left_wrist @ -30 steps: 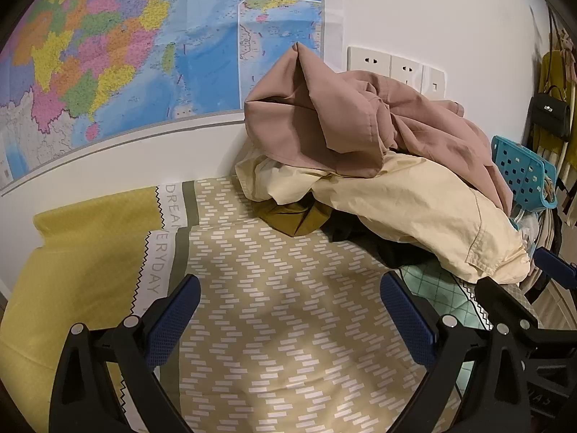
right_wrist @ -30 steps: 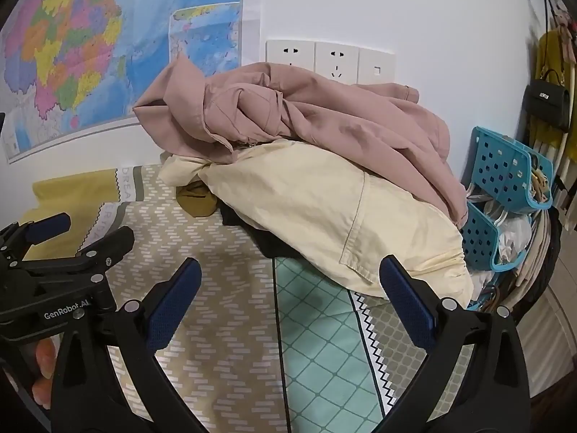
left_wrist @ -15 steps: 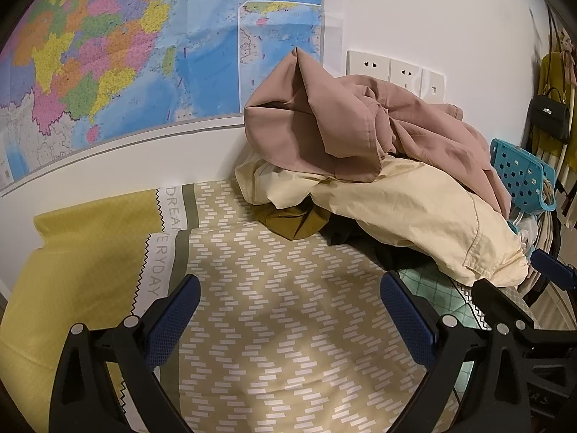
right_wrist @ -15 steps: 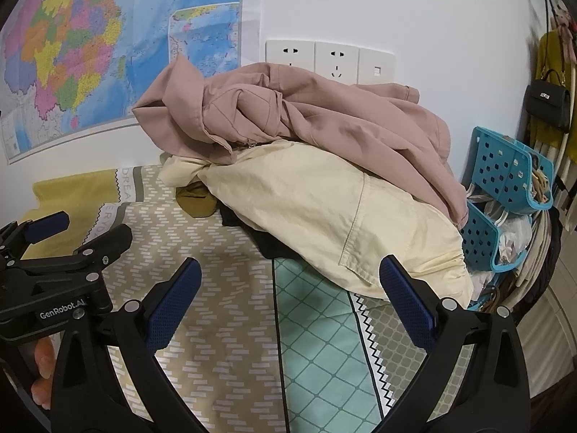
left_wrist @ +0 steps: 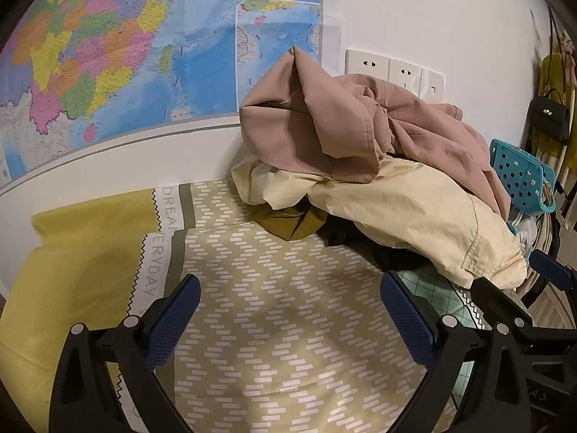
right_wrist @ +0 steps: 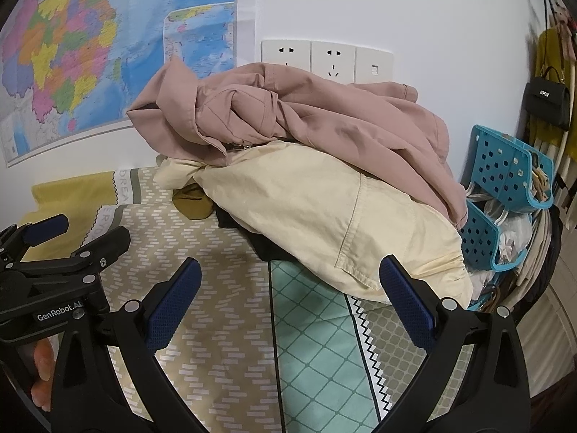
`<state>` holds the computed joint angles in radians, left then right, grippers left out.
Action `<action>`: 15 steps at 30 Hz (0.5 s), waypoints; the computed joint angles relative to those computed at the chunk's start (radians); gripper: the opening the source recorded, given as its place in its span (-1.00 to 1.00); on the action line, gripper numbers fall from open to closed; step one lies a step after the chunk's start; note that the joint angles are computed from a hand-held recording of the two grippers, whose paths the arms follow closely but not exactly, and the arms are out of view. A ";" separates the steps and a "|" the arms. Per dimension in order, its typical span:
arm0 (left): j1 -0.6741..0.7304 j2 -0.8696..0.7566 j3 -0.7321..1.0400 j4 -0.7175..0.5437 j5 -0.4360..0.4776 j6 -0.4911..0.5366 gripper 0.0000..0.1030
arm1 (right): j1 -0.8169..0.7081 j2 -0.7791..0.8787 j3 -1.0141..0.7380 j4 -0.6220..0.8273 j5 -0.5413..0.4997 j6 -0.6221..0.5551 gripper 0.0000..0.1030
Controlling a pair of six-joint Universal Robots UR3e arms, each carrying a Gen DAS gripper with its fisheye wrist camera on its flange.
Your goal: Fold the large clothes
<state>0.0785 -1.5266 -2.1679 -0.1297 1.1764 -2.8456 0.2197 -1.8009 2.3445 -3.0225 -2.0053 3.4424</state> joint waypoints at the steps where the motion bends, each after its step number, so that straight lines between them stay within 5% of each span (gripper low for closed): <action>1: 0.001 -0.002 0.003 -0.001 -0.002 -0.001 0.87 | -0.001 0.001 -0.001 0.000 0.001 -0.002 0.90; 15: -0.023 -0.044 0.025 0.031 0.016 -0.016 0.87 | -0.022 0.016 -0.010 -0.012 0.018 -0.026 0.89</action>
